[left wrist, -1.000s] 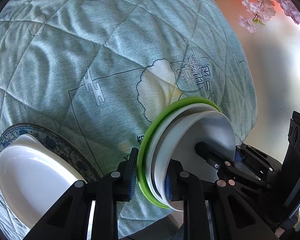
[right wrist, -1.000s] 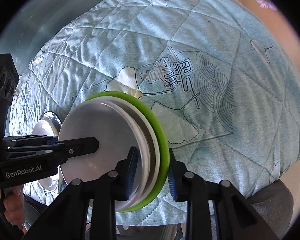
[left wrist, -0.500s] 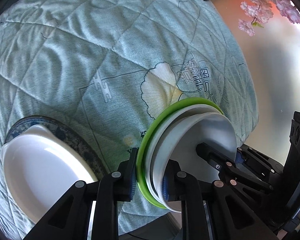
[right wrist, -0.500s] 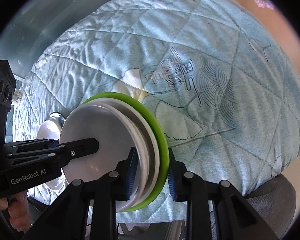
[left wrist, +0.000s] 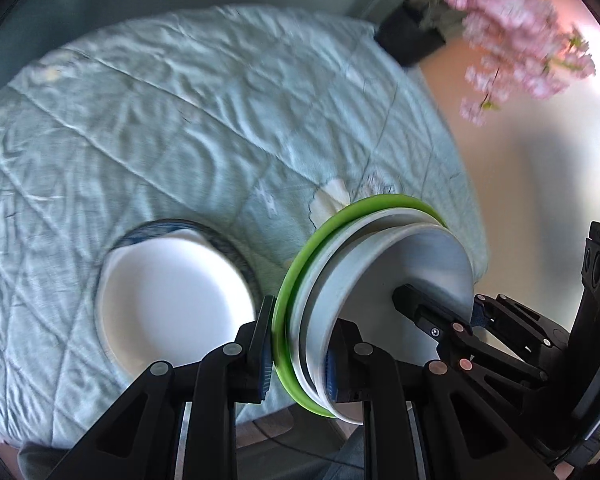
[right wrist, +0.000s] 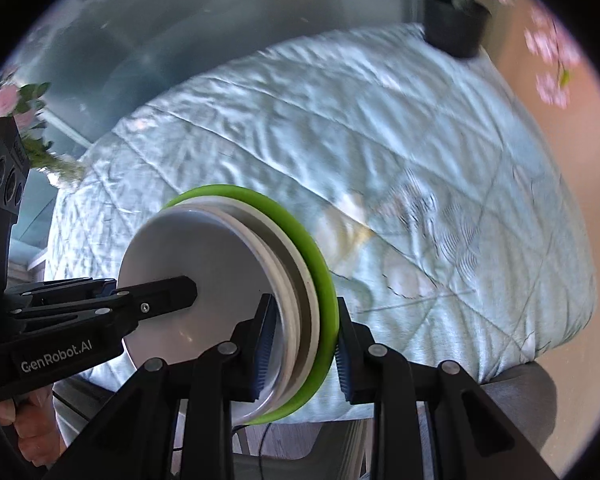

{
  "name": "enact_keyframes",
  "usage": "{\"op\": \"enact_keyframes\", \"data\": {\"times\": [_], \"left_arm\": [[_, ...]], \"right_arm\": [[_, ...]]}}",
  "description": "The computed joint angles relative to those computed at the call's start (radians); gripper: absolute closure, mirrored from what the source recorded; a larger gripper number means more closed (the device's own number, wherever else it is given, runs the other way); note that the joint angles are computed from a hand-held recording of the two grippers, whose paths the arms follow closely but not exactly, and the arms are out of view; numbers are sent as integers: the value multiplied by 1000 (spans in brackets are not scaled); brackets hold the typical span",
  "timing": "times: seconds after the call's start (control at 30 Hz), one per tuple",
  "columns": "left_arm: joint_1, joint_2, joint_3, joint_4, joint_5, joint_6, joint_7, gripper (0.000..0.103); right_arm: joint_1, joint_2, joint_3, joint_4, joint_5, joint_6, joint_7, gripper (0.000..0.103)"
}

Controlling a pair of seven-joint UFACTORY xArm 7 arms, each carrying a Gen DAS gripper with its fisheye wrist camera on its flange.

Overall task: Organize plates and bowls
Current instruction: 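Lift the bowl stack and carry it over the plate stack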

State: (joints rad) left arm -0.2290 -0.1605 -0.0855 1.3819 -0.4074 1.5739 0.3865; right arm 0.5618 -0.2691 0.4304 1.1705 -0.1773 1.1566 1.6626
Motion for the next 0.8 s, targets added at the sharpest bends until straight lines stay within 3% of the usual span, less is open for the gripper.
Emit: {"op": "enact_keyframes", "data": {"times": [0.17, 0.33, 0.6, 0.8], "left_arm": [[56, -28, 61, 95, -17, 61, 19, 86], [112, -41, 99, 118, -7, 94, 27, 86], [190, -53, 140, 63, 22, 116, 74, 86], [216, -49, 140, 10, 46, 90, 101, 86]], "right_arm": [[17, 129, 26, 233, -112, 110, -23, 77], [83, 246, -4, 380, -179, 134, -56, 77], [195, 399, -81, 531, -170, 128, -101, 77], [235, 452, -128, 562, -133, 107, -124, 77]]}}
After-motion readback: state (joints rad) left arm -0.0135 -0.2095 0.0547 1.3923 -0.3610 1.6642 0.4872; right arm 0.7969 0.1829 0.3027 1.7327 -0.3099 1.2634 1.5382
